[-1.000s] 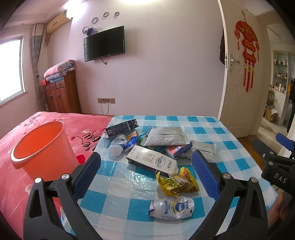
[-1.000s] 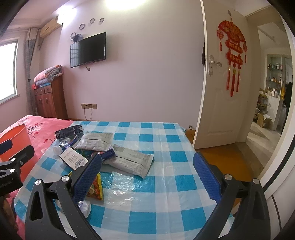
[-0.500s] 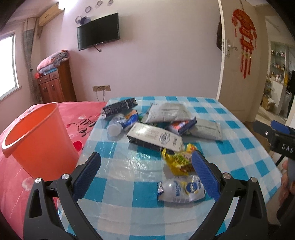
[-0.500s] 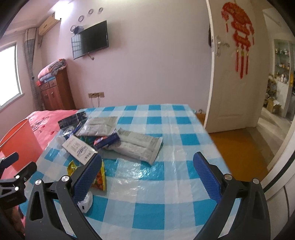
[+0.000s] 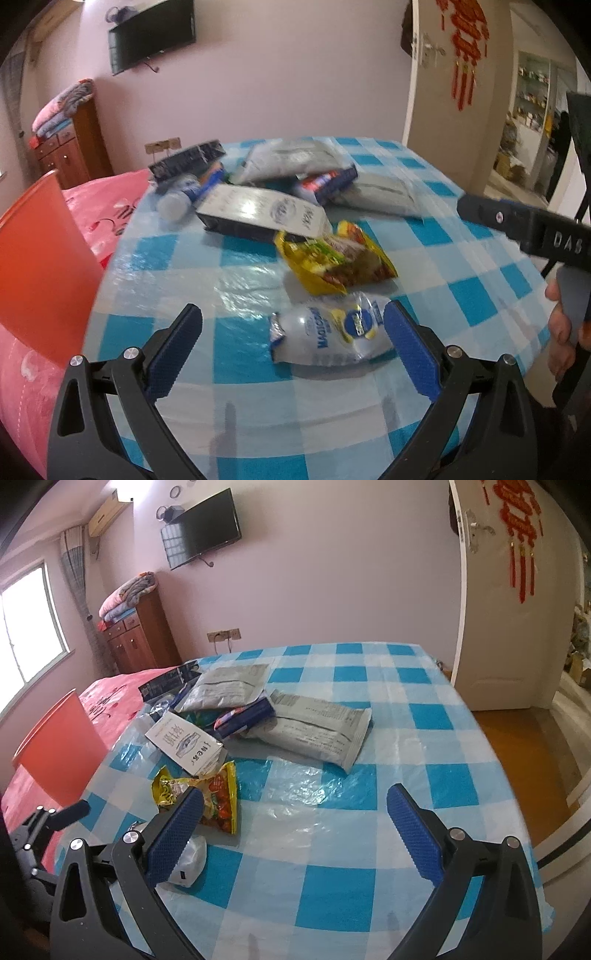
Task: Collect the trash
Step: 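Grasp the white MAGICDAY pouch with the left tool while the right tool approaches the yellow snack bag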
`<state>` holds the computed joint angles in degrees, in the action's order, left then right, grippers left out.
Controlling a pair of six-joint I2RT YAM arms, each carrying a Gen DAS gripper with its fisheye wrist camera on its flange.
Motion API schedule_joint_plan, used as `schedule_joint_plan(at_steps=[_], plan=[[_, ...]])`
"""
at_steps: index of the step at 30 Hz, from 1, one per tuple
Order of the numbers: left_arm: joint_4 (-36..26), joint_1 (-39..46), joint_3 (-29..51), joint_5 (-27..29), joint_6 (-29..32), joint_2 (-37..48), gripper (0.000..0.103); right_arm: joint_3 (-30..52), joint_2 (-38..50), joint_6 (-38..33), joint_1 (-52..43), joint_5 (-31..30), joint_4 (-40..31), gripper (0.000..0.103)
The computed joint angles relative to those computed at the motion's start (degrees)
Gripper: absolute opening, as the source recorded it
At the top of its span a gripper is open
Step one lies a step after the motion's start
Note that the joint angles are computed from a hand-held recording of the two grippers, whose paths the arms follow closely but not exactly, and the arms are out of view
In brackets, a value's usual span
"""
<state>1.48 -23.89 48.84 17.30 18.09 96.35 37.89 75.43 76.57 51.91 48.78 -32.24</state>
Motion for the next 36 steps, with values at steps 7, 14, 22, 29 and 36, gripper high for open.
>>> schedule_joint_plan(at_steps=[7,14,22,29,36], plan=[[-3.51,-1.39,3.01,-0.44,0.99,4.37,0.099,-2.77,-0.24,-3.08,-2.8,-3.29,5.29,0.098],[-3.89,-3.7,3.98,-2.89,2.34,6.54,0.099,-4.45,0.67,-6.22,-4.9,-5.74,9.99,0.098],[-3.79,-5.6,4.89,-5.17,3.25,8.26,0.099,-6.13,1.27,-8.38,-6.98,-8.04,14.01,0.098],[-6.15,-5.01,6.52,-1.77,4.49,9.03,0.099,-6.58,2.99,-12.33,-8.44,-11.74,19.7,0.098],[-9.57,-3.92,6.66,2.44,7.86,8.23,0.072,-6.14,4.0,-15.36,-9.75,-15.51,23.29,0.098]])
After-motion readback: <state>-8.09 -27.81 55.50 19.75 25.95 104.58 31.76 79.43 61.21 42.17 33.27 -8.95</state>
